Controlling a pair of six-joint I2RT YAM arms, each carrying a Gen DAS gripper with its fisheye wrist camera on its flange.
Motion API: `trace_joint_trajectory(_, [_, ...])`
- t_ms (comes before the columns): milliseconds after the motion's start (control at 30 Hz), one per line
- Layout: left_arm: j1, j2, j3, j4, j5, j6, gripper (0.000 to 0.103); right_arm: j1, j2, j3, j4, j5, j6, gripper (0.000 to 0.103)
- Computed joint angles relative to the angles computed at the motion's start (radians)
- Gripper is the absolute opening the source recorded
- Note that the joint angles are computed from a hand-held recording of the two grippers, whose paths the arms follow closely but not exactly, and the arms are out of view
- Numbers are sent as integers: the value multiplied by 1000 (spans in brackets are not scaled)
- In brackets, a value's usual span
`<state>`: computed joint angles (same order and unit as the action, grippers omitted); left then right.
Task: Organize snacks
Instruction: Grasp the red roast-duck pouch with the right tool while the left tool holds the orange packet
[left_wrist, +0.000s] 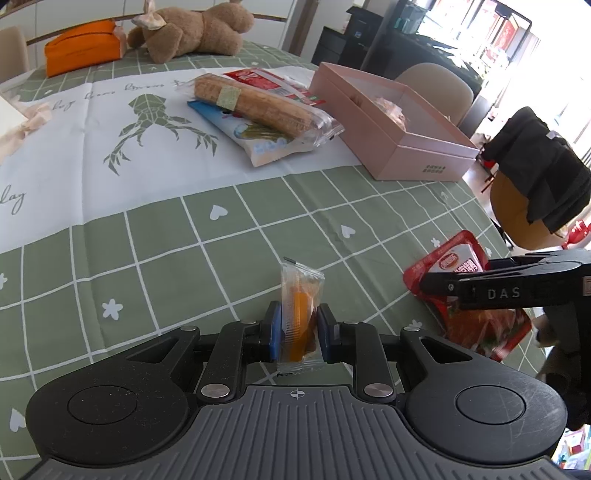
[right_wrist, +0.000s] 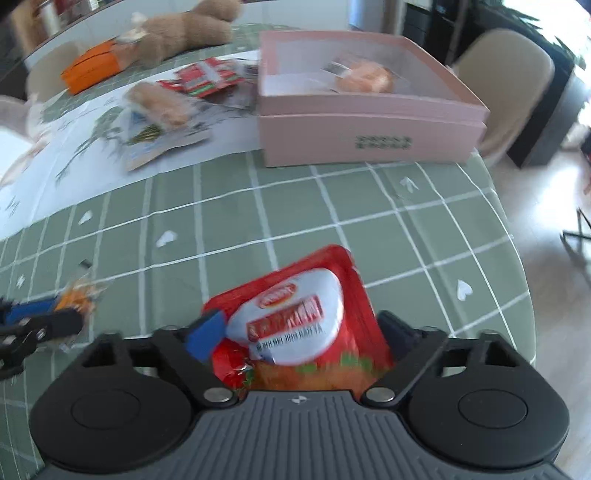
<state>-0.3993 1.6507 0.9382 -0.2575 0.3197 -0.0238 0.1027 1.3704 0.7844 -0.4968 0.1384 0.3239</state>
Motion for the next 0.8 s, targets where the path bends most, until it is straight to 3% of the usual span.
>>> trace_joint_trajectory(133, [0, 3, 2, 1, 1, 1, 25, -29, -26, 20, -31, -40, 9, 57])
trace_joint_trajectory(167, [1, 4, 2, 2, 2, 1, 25, -40, -35, 22, -32, -52, 12, 43])
trace_joint_trajectory(300, [0, 4, 1, 2, 2, 1, 25, -89, -48, 62, -78, -60, 13, 17])
trace_joint_trajectory(400, [3, 6, 3, 2, 7, 1, 24, -111, -84, 75, -110, -77, -3, 7])
trace_joint_trajectory(500, [4, 7, 5, 0, 11, 2, 25, -111, -113, 83, -127, -109, -25, 7])
trace_joint_trajectory(600, [6, 5, 4, -1, 13, 4, 24, -97, -112, 75, -120, -97, -44, 8])
trace_joint_trajectory(667, [6, 6, 6, -3, 14, 7, 25, -93, -98, 73, -119, -102, -59, 15])
trace_joint_trajectory(700, [6, 7, 8, -4, 13, 9, 25, -93, -91, 72, -122, -113, -71, 33])
trace_joint_trajectory(733, [5, 8, 9, -5, 11, 10, 25, -84, -91, 67, -121, -117, -79, 62])
trace_joint_trajectory(800, [4, 9, 9, -3, 10, 11, 25, -49, -112, 34, -98, -99, -121, 80])
